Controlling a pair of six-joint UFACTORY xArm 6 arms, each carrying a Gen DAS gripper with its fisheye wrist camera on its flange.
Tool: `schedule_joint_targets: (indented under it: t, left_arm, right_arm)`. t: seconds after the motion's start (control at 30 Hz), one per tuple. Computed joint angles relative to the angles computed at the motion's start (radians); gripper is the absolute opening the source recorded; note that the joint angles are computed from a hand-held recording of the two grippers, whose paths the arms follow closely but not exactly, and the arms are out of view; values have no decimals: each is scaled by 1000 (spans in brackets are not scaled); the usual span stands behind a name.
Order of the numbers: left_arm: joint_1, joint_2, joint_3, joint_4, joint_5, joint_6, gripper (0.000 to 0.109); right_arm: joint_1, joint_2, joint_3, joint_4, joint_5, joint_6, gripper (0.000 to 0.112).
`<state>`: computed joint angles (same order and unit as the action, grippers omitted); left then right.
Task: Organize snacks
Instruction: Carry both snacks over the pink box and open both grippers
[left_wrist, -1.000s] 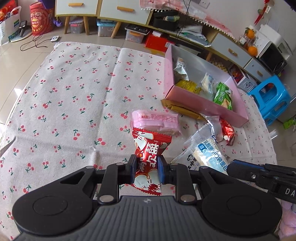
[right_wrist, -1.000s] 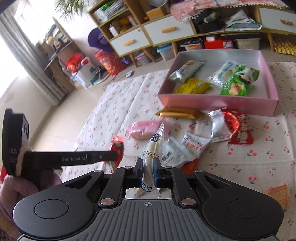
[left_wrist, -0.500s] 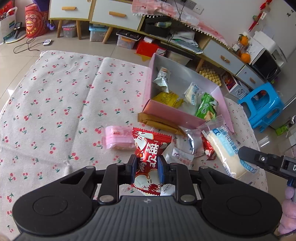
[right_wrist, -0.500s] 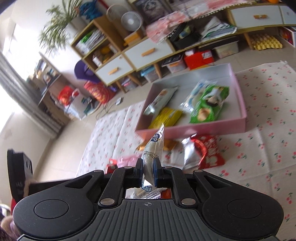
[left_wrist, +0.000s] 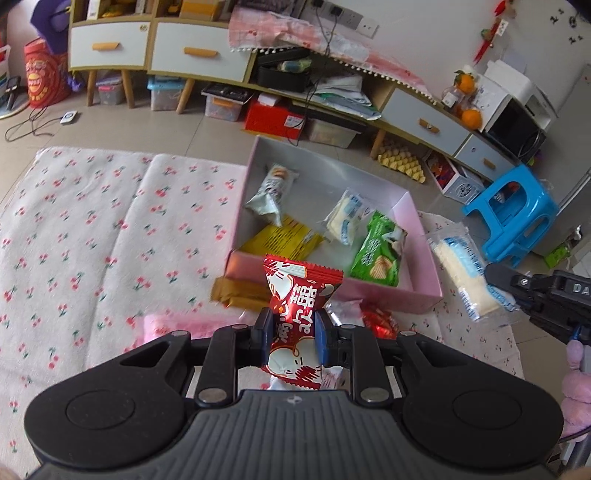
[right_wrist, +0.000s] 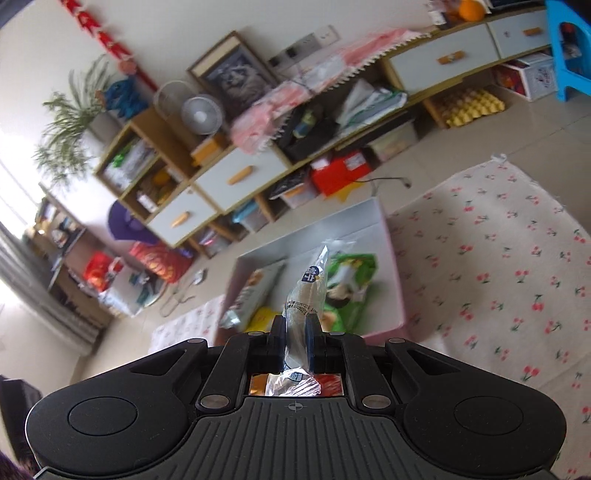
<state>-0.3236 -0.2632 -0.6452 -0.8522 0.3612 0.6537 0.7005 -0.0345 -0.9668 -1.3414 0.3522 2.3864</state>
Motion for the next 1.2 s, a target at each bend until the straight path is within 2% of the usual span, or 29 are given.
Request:
schedule_joint_targets:
  t: [0.27, 0.5, 0.6, 0.7, 1.03, 1.2]
  left_arm:
    - [-74, 163, -137, 57, -80, -5, 21]
    - [-99, 302, -233, 205, -144, -108, 21]
    - [-99, 337, -251, 308, -182, -175, 21]
    - [-93, 372, -281, 407, -184, -273, 21]
    - [-99, 446, -336, 485, -228, -333, 20]
    - [-101, 463, -353, 450, -255, -316, 19]
  right_arm:
    - [-56, 68, -12, 44, -22, 5, 11]
    - [-85, 130, -56, 52, -46, -25, 8]
    - [-92, 152, -75, 1, -63, 24, 8]
    - [-104, 160, -77, -42, -82, 84, 8]
    - [-143, 175, -65, -127, -117, 211, 8]
    - [-143, 192, -77, -124, -112, 190, 8]
